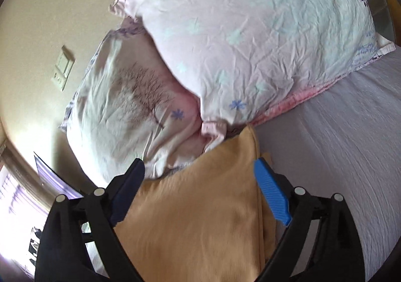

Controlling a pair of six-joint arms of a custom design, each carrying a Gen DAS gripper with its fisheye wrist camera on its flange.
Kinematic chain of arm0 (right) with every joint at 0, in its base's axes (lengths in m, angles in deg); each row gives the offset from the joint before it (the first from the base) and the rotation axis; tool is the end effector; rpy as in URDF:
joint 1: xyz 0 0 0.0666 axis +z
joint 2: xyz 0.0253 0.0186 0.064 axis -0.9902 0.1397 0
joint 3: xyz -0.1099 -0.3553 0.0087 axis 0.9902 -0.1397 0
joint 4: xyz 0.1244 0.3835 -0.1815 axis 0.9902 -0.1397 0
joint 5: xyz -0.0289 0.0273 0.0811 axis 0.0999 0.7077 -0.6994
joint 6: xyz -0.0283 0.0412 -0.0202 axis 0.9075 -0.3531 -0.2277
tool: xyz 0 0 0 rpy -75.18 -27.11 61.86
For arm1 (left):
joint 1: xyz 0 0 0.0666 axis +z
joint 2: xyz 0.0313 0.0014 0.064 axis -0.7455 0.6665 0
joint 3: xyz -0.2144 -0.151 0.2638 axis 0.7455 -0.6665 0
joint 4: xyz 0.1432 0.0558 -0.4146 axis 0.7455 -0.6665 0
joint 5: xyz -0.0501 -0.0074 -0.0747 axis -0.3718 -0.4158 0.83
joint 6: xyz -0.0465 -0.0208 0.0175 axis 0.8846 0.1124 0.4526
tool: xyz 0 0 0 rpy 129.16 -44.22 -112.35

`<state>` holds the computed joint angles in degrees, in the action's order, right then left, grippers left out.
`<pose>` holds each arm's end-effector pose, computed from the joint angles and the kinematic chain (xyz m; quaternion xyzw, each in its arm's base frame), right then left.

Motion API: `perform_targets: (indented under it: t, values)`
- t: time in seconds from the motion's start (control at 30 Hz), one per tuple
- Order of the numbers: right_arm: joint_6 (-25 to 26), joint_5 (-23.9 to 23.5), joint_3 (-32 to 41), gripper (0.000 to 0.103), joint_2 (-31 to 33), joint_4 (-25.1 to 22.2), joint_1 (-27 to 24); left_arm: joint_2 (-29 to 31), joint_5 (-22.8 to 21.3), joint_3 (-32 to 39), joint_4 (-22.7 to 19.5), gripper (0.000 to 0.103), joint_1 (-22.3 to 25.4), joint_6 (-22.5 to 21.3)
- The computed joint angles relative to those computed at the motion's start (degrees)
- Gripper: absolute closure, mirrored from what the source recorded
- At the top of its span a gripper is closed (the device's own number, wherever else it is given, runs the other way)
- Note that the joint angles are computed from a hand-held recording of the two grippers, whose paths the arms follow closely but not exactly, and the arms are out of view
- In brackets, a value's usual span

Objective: Fold small clothes

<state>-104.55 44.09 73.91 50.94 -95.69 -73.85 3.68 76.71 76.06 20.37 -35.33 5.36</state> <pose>0.3223 0.0621 0.3608 0.0416 0.8370 0.3587 0.4111 0.2788 0.0395 0.3344 -0.1651 0.8808 -0.3554 0.2658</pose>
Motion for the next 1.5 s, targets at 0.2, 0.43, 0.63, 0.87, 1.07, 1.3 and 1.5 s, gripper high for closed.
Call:
perform_targets:
  t: [0.2,0.43,0.63,0.87,1.07,1.3,1.5]
  values:
    - [-1.8,-2.2,-2.0,0.014,-2.5,-1.5,1.6,0.7,-4.4,-1.4,2.5,0.031,-6.4,2.5]
    - [-1.7,-7.0,-4.5,0.013,-8.2,-3.7,-1.3,3.3,-1.6,-1.1,8.2,0.077,-6.4,14.3]
    - [0.0,-9.3,-6.8,0.013,-14.8,-5.3,-5.9,2.2,-7.5,6.4,12.3,0.078,-18.4,20.4]
    - [-3.0,-11.2,-10.0,0.013,-18.5,-4.5,-10.3,20.0,-11.6,15.1,31.0,0.083,-42.5,30.7]
    - [3.5,-14.1,-8.8,0.013,-18.9,-12.3,-14.8,29.6,0.6,16.6,44.7,0.082,-47.1,39.5]
    - [9.9,-19.0,-3.4,0.017,-11.1,-17.7,-7.0,11.2,-14.6,9.7,26.0,0.043,-39.5,23.9]
    - [8.4,-13.0,5.3,0.025,5.9,-17.0,-0.4,4.5,-22.0,4.4,13.1,0.043,-37.0,13.5]
